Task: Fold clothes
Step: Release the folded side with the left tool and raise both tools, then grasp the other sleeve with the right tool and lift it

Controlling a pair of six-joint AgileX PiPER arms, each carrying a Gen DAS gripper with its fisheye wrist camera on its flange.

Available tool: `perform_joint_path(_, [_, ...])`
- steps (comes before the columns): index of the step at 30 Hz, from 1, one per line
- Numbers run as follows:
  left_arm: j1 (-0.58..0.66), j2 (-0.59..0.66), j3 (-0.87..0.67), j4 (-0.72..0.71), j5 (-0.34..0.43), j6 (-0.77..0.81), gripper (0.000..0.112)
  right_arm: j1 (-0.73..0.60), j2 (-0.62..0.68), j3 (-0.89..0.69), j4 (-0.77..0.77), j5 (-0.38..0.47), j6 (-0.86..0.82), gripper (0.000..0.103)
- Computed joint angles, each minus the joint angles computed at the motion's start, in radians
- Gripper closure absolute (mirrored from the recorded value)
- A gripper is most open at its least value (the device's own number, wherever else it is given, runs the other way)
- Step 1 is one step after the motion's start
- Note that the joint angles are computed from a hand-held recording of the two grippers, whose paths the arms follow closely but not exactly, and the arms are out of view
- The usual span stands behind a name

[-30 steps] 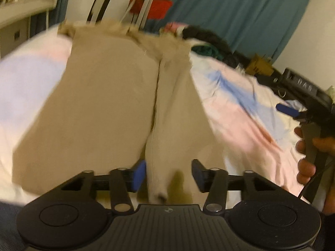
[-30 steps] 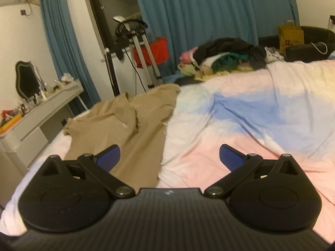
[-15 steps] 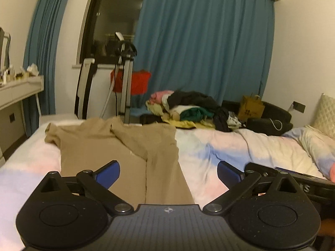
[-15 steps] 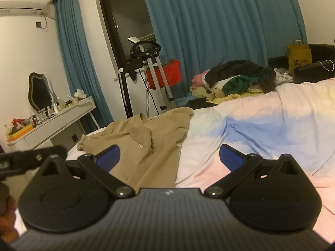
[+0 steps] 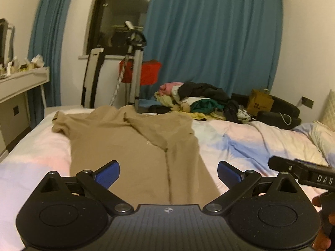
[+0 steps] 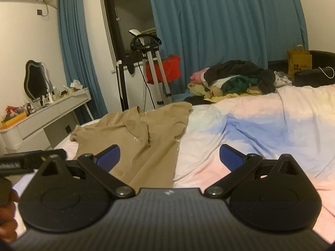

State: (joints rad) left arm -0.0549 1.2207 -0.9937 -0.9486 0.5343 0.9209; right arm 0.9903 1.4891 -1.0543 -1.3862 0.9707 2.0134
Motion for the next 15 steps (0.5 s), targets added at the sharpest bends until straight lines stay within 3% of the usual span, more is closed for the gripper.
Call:
perform_joint_path(4, [0.122,0.010,-0.029,-0.077,0.094,0.066,0.011,-0.026,0.051,-0.048,0.057,-0.030,-0.039,0.000])
perform_joint_path(7, [0.210,0.008,-0.045,-0.138,0.122,0.125,0.010,-0.076,0.104,-0.121,0.121,-0.120,-0.142,0.000])
perform_joint_path(12, [0.388,0.076,-0.105,-0.217,0.267,0.108,0.010,-0.204,0.298,-0.431,0.385,-0.304,-0.587,0.003])
perform_joint_path(15, [0.448,0.132,-0.123,-0.260,0.297,0.126,0.010,-0.271,0.507,-0.730,0.578,-0.376,-0.887,0.003])
